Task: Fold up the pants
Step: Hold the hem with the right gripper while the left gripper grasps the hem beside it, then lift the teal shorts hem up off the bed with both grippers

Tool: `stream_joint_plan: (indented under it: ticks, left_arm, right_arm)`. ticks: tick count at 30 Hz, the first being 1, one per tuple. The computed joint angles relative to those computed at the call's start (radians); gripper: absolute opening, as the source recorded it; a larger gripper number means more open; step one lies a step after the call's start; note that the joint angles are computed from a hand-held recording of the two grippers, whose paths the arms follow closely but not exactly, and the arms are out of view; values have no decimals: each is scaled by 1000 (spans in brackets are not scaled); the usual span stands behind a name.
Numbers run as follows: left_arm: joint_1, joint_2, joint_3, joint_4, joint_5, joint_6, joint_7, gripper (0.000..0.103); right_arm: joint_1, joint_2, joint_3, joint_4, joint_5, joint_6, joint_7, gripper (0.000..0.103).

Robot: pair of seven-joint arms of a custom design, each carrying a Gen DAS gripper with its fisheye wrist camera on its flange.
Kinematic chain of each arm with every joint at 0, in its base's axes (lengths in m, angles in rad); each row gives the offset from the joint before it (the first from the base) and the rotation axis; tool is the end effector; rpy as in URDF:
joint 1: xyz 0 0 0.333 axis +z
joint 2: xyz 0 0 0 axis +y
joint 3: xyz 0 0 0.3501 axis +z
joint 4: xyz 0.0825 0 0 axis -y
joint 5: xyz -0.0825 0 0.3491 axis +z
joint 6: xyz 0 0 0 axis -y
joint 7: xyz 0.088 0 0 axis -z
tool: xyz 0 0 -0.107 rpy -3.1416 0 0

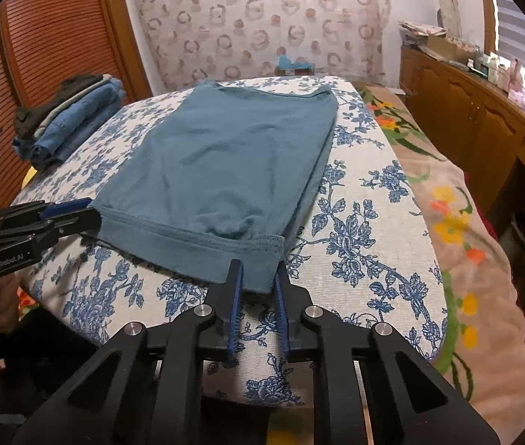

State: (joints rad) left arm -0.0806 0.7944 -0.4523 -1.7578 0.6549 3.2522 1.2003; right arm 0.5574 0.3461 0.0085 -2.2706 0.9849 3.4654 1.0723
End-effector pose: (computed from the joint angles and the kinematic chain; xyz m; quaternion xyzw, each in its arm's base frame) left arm 0.6063 -0.3449 0.2969 -0.4310 0.8105 -0.3838 0.1001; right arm 0.5048 0.2043 0.3423 -0.6592 0.6572 -0.2118 0.2977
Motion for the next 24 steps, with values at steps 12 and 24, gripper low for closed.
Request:
stream_joint_plan:
  ticks: [12,24]
  left_arm:
    - [-66,-23,74,-8,-1,2,-19,34]
    - [36,-22,-29,-39,37,39,-20,6]
  right_arm:
    - [-110,-5,109,-47,-147,79,127,9]
    - [-137,-24,130,-68,-245,123,195,9]
